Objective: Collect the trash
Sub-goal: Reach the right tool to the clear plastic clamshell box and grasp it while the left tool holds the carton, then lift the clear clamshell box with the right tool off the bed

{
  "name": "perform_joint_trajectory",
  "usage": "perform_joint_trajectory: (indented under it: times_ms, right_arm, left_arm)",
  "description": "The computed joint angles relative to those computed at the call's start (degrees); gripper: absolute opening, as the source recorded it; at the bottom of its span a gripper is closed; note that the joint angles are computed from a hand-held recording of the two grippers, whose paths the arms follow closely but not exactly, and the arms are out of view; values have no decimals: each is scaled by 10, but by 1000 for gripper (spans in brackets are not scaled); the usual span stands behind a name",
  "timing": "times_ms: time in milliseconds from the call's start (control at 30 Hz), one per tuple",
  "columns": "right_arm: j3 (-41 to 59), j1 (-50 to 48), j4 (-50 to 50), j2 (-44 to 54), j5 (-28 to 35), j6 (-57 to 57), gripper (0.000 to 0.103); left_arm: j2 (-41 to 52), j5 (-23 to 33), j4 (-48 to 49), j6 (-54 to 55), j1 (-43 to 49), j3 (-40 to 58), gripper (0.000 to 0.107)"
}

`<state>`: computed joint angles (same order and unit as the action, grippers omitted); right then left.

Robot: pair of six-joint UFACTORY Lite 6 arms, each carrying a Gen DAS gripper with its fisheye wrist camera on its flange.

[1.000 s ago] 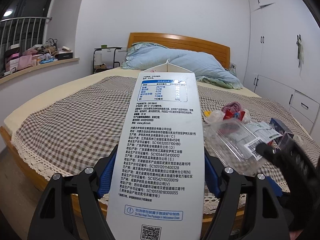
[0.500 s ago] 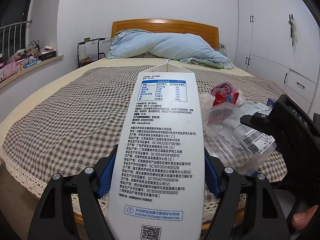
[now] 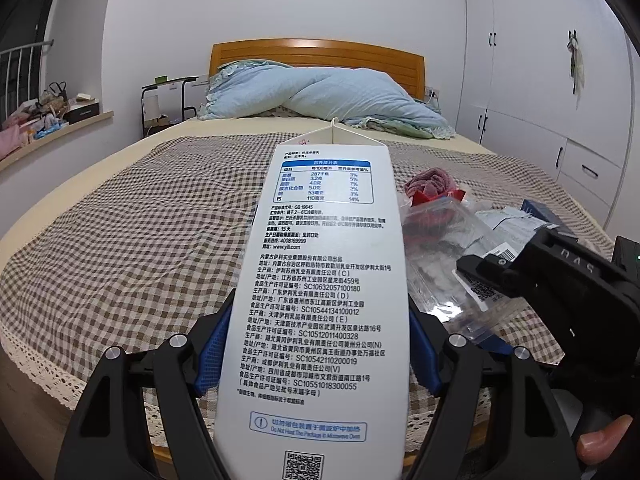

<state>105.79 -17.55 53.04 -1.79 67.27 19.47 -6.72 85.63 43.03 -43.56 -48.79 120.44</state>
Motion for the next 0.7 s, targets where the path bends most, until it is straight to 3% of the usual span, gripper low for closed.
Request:
perform_joint_trajectory:
  times_ms: [267, 700]
  right_arm:
    - [41, -105, 18, 1, 59, -50, 60]
    - [121, -274, 77, 18, 162, -113, 58]
  left_arm:
    - [-27, 5, 34, -33, -40, -25, 71]
    - [32, 23, 90, -45, -125, 47, 71]
